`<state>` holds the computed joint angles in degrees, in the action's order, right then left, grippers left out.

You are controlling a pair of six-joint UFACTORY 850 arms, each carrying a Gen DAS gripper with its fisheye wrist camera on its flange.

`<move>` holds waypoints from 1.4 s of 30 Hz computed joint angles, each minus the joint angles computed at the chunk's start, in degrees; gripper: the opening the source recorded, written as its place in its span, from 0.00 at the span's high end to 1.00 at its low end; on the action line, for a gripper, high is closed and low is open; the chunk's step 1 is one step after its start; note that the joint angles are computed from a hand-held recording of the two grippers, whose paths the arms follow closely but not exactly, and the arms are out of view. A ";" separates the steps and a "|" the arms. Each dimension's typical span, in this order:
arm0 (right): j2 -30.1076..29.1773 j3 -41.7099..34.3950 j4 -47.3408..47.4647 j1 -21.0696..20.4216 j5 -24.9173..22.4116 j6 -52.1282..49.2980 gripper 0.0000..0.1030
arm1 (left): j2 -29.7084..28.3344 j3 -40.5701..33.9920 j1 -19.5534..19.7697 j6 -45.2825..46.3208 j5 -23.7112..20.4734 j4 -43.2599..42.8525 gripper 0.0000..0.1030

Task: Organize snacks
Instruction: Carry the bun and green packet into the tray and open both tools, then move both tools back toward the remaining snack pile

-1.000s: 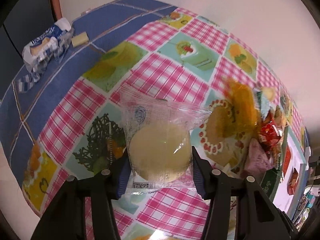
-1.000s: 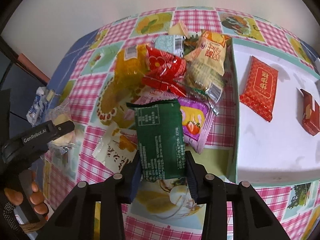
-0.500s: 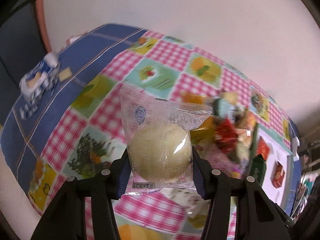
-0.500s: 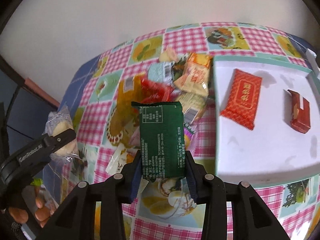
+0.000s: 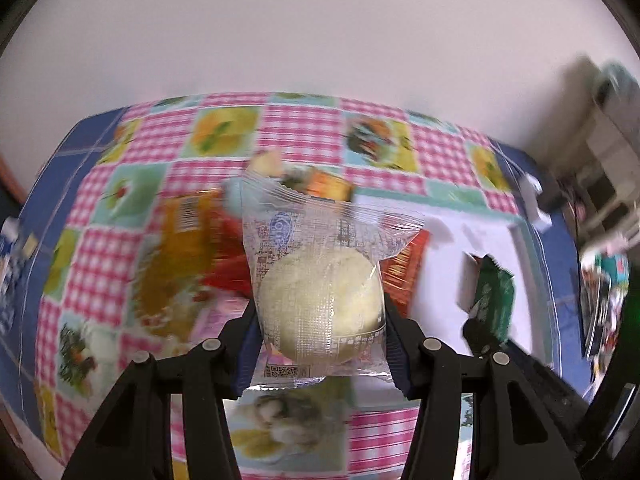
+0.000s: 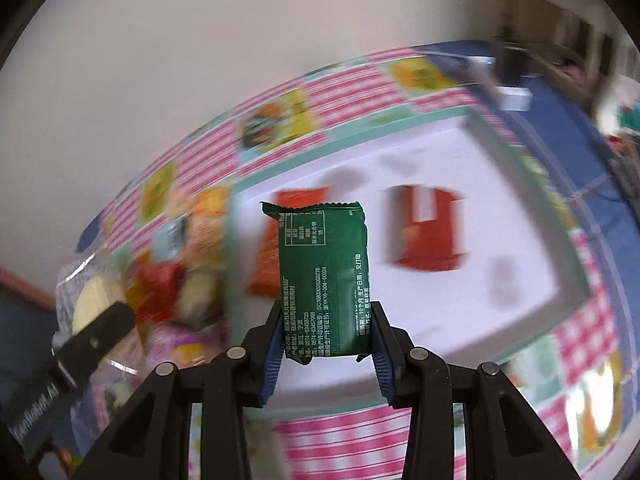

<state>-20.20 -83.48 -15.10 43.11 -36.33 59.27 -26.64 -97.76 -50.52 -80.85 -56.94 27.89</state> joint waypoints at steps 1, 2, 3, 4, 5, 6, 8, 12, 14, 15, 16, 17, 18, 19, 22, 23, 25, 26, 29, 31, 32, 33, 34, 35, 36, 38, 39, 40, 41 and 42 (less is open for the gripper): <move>0.48 0.62 -1.22 -0.58 -0.64 1.77 0.59 | -1.54 -1.84 -0.18 1.54 -0.06 -0.47 0.46; 1.04 1.37 -2.26 -1.22 -1.20 3.35 0.59 | -2.57 -3.06 -0.30 2.41 -0.11 -0.76 0.46; 1.35 1.77 -3.27 -1.68 -1.92 4.79 0.59 | -3.98 -4.70 -0.44 3.94 0.00 -1.40 0.46; 1.68 2.22 -4.28 -2.16 -2.73 6.10 0.59 | -5.00 -5.88 -0.53 5.06 0.18 -1.99 0.46; 1.99 2.69 -5.16 -2.63 -3.52 7.40 0.59 | -6.48 -7.52 -0.66 6.71 0.37 -2.97 0.46; 2.50 3.46 -5.63 -3.18 -3.91 8.29 0.59 | -7.54 -8.66 -0.82 7.74 0.26 -3.49 0.46; 2.90 4.34 -5.90 -4.04 -4.61 9.68 0.59 | -9.82 -11.08 -1.19 9.90 -0.15 -4.39 0.46; 3.10 6.26 -5.09 -4.90 -4.09 11.28 0.59 | -13.62 -14.81 -1.67 13.34 -0.73 -6.20 0.46; 2.68 6.73 -4.00 -5.31 -4.06 10.81 0.59 | -15.01 -16.08 -1.91 14.45 -0.94 -6.42 0.46; 2.67 7.12 -3.36 -5.51 -3.87 10.54 0.59 | -15.79 -16.75 -1.98 15.10 -1.03 -6.60 0.46; 2.49 7.33 -2.51 -5.66 -3.65 10.10 0.59 | -16.33 -17.24 -2.00 15.49 -1.20 -6.72 0.45; 2.29 7.49 -1.59 -5.79 -3.44 9.47 0.59 | -17.08 -17.95 -2.01 16.14 -1.69 -7.15 0.45; 2.12 7.49 -1.11 -5.77 -3.53 9.21 0.59 | -17.46 -18.38 -2.01 16.54 -2.11 -7.55 0.45; 1.98 7.47 -1.15 -5.69 -3.77 9.39 0.59 | -17.62 -18.62 -2.05 16.76 -2.34 -7.86 0.45; 1.99 7.27 -1.32 -5.72 -4.19 9.23 0.59 | -17.35 -18.32 -1.87 16.60 -2.03 -8.19 0.44; 2.06 7.23 -1.51 -5.62 -4.32 9.19 0.59 | -17.01 -18.01 -1.83 16.38 -1.73 -8.02 0.43; 2.12 7.01 -1.54 -5.53 -4.61 8.89 0.59 | -16.39 -17.55 -1.77 16.05 -1.17 -7.46 0.41; 2.21 6.96 -1.71 -5.51 -4.64 8.85 0.59 | -16.03 -17.27 -1.75 15.82 -0.83 -7.17 0.40; 2.25 6.55 -2.10 -5.40 -5.16 8.74 0.59 | -14.95 -16.55 -1.62 15.24 0.04 -7.01 0.32; 2.15 6.24 -2.14 -5.16 -5.63 8.22 0.59 | -14.47 -16.13 -1.57 14.04 0.19 -6.37 0.19; 2.12 6.13 -2.15 -5.05 -5.74 7.86 0.59 | -14.09 -15.73 -1.57 13.16 0.16 -5.83 0.18; 2.04 5.95 -2.22 -4.92 -5.90 7.68 0.59 | -13.69 -15.39 -1.49 12.02 -0.40 -5.30 0.18; 1.91 5.71 -2.40 -4.69 -6.32 7.54 0.59 | -13.35 -15.05 -1.40 10.88 -1.01 -4.88 0.18; 1.67 5.41 -2.47 -4.58 -6.65 7.31 0.56 | -12.98 -14.58 -1.27 9.41 -1.70 -4.40 0.17; 1.50 5.18 -2.40 -4.40 -7.04 6.98 0.50 | -12.58 -14.06 -1.15 8.03 -2.30 -3.91 0.15; 1.29 4.98 -2.02 -4.16 -7.00 6.17 0.37 | -11.39 -12.38 -0.81 4.38 -3.96 -2.71 0.10; 1.21 4.92 -1.87 -4.01 -6.82 5.84 0.36 | -10.94 -11.69 -0.61 3.06 -4.47 -2.29 0.08; 1.11 4.84 -1.78 -3.83 -6.72 5.63 0.35 | -10.37 -10.84 -0.45 1.70 -5.08 -1.90 0.08; 0.95 4.58 -1.58 -3.68 -6.82 5.15 0.34 | -9.86 -10.06 -0.28 0.41 -5.90 -1.59 0.08; 0.71 4.21 -1.48 -3.51 -6.96 4.72 0.29 | -9.29 -9.15 -0.03 -0.90 -6.78 -1.37 0.08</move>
